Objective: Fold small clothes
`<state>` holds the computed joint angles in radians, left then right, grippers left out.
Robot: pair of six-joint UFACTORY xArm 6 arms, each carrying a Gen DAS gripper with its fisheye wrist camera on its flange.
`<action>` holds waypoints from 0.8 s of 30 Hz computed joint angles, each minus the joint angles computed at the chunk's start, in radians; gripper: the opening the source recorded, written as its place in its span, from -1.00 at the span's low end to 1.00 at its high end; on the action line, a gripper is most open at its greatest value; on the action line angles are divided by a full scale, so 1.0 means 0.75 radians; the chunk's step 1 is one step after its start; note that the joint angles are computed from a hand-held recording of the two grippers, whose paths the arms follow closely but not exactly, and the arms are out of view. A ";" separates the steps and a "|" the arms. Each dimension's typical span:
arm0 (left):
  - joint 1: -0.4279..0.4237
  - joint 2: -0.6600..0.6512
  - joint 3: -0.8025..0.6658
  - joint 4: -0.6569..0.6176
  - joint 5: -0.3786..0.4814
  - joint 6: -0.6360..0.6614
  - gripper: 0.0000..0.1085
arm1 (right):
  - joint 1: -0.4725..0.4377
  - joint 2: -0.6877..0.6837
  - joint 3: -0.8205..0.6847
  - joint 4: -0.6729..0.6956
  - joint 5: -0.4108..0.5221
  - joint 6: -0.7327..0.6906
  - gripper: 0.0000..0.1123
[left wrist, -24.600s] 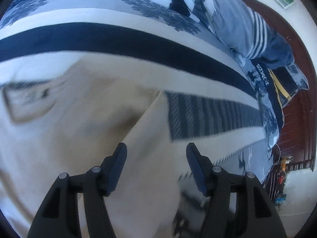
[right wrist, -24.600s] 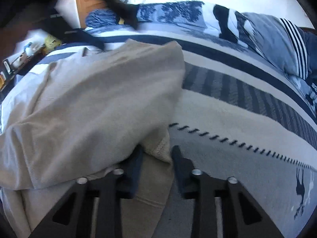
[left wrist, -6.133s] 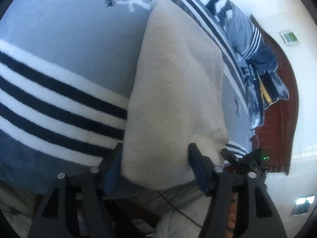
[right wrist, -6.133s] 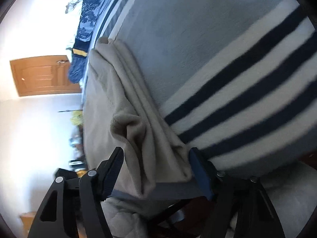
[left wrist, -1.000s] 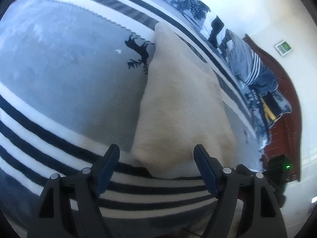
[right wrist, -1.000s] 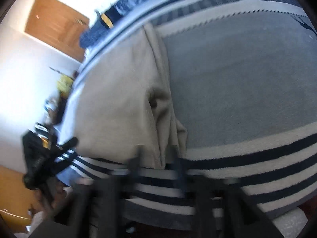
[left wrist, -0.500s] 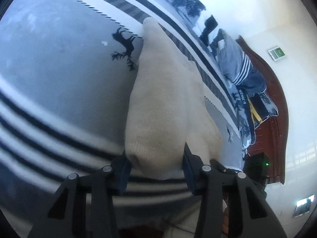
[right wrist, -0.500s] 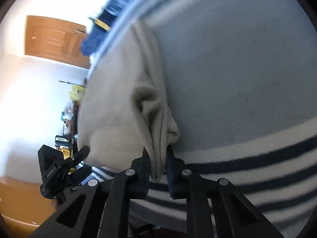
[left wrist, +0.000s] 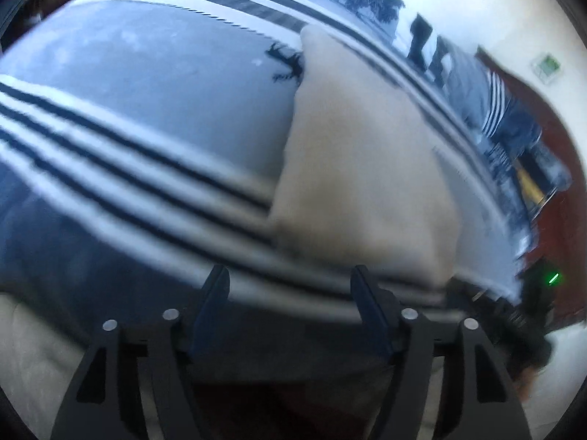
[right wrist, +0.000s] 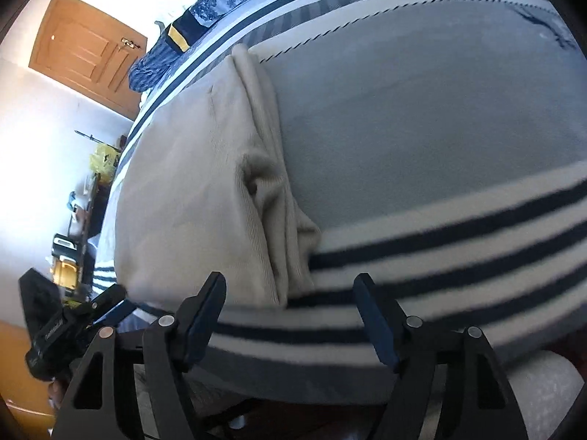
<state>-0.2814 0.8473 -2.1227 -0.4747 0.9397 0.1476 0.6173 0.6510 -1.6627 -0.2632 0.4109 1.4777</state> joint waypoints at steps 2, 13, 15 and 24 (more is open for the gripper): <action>-0.022 -0.091 0.161 0.099 -0.067 0.008 0.25 | 0.029 -0.022 -0.001 -0.030 0.084 0.033 0.36; -0.110 -0.518 0.751 0.288 -0.424 0.031 0.49 | 0.157 -0.151 0.047 -0.155 0.391 0.157 0.39; -0.119 -0.573 0.810 0.305 -0.472 0.013 0.49 | 0.192 -0.186 0.068 -0.223 0.416 0.259 0.39; -0.097 -0.959 1.179 0.247 -0.644 0.034 0.49 | 0.404 -0.156 -0.223 -0.399 0.836 0.341 0.39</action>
<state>-0.3543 0.1280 -1.2384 -0.2895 0.4570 0.1733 0.9199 0.5338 -1.8301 -0.5624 1.0380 1.7333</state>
